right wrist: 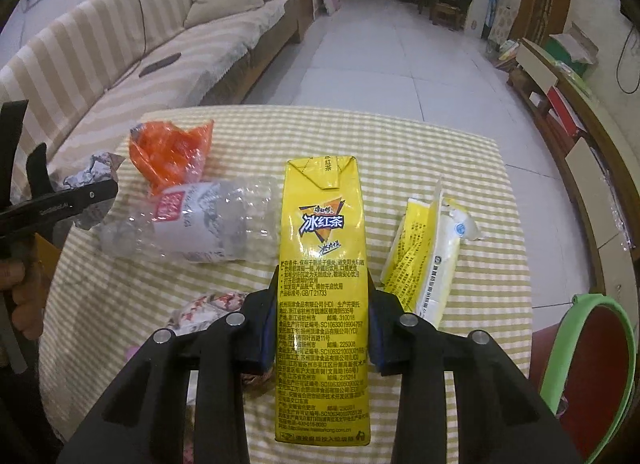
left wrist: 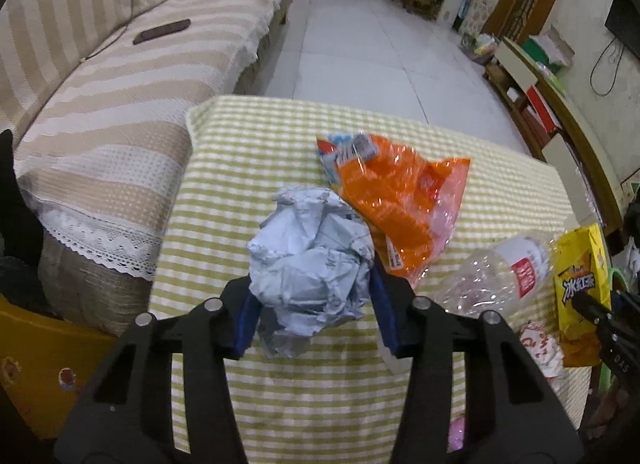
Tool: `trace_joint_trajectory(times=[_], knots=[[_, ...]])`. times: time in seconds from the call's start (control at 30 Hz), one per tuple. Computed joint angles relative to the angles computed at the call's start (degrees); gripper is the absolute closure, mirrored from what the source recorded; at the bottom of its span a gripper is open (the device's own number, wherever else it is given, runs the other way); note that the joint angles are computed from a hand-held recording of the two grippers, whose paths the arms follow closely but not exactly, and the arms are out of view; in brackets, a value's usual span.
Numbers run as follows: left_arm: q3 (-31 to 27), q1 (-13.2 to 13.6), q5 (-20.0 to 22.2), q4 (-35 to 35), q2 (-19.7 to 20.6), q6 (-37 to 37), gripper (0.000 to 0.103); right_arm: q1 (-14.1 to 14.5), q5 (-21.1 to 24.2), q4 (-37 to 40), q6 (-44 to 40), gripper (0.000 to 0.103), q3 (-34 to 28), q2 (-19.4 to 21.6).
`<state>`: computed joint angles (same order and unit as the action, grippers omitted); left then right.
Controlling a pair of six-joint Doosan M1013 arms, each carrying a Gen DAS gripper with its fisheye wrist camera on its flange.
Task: Collect trash
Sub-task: 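Carry the foil ball and yellow carton over the red bucket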
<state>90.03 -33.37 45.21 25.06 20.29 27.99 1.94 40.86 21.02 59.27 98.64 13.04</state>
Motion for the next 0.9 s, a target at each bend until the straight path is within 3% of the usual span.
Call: trace_joint_trajectory(times=[0.4, 0.9], knots=[[0.8, -2.8, 0.1, 3.9, -4.1, -3.1, 0.057, -0.5, -0.6, 3.8, -3.2, 0.069, 1.9, -5.2], [0.1, -9.8, 0.3, 8.4, -7.9, -5.8, 0.057, -5.8, -0.5, 8.5, -7.2, 0.069, 6.4, -14.3]])
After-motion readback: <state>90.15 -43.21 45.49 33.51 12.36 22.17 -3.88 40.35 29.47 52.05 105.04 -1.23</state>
